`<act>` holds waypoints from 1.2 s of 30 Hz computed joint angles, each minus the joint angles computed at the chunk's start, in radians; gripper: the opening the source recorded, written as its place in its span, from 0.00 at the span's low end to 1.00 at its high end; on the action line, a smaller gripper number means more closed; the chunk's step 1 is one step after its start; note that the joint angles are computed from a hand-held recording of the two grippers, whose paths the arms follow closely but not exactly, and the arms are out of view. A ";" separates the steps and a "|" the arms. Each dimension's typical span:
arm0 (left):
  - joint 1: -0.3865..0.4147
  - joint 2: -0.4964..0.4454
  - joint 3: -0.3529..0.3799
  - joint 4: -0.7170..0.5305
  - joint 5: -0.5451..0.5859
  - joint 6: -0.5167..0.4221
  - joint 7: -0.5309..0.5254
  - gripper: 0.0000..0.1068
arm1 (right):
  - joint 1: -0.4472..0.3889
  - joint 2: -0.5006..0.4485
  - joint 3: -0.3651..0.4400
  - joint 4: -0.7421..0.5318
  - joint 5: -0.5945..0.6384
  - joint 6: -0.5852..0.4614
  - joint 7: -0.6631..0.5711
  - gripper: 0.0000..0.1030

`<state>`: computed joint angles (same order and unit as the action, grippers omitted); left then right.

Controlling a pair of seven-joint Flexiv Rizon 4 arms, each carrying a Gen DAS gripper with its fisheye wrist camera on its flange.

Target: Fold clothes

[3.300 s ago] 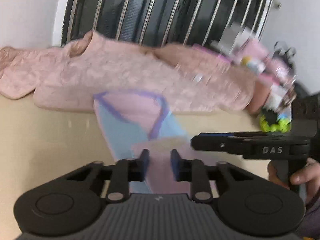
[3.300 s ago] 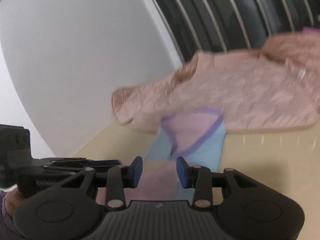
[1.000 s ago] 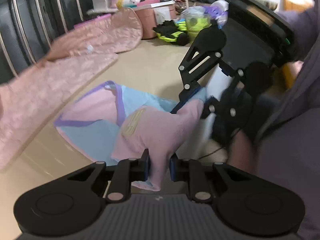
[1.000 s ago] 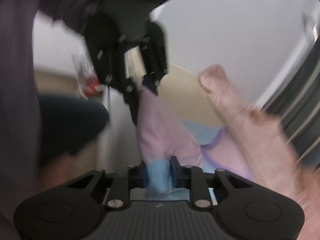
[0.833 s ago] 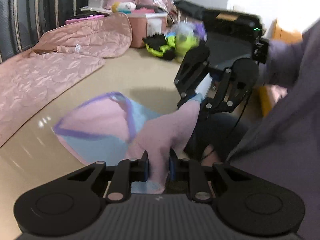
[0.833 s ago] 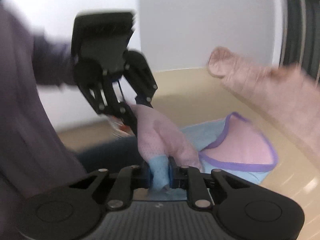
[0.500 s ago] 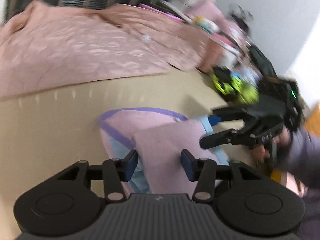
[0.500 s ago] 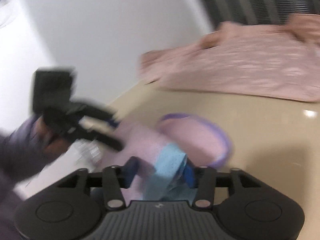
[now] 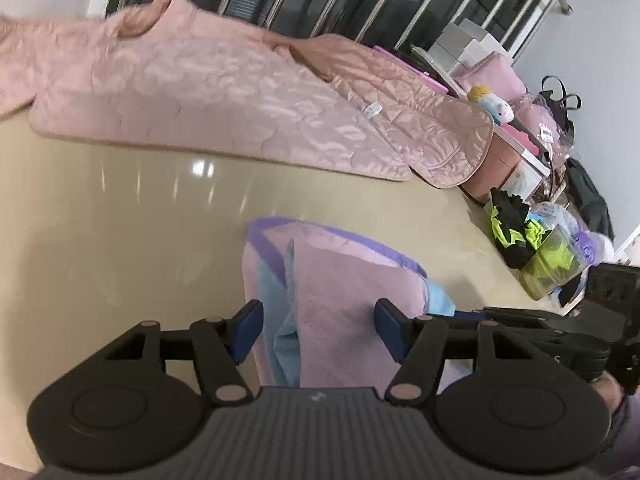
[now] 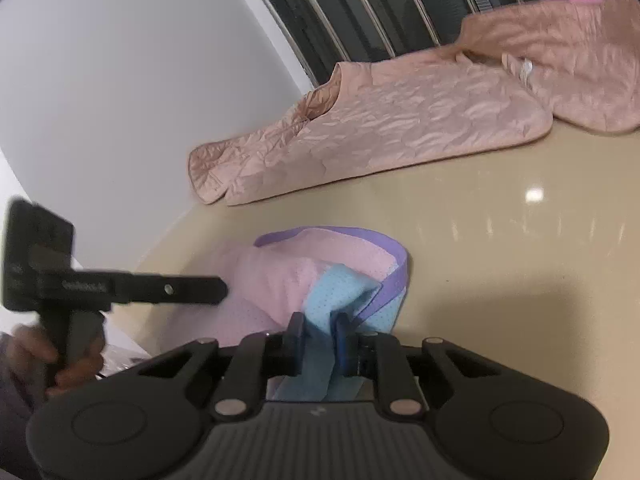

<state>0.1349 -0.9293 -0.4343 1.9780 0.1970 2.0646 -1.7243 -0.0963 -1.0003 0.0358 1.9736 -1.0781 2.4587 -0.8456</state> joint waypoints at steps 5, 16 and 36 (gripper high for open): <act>0.026 -0.020 -0.030 0.008 0.029 0.009 -0.008 0.58 | 0.006 0.022 0.022 0.013 0.070 -0.004 -0.001 0.42; 0.013 -0.056 -0.028 -0.005 0.062 0.142 -0.085 0.08 | 0.069 0.024 0.030 0.054 0.208 0.032 -0.089 0.06; -0.237 -0.071 0.226 -0.193 -0.203 0.043 0.009 0.44 | 0.229 0.067 0.036 0.048 0.726 -0.040 -0.367 0.60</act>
<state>-0.1020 -1.0003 -0.2083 1.7848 -0.0065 2.1072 -1.7154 0.1322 -0.9337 0.0720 2.0212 -0.3519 2.4185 -1.2131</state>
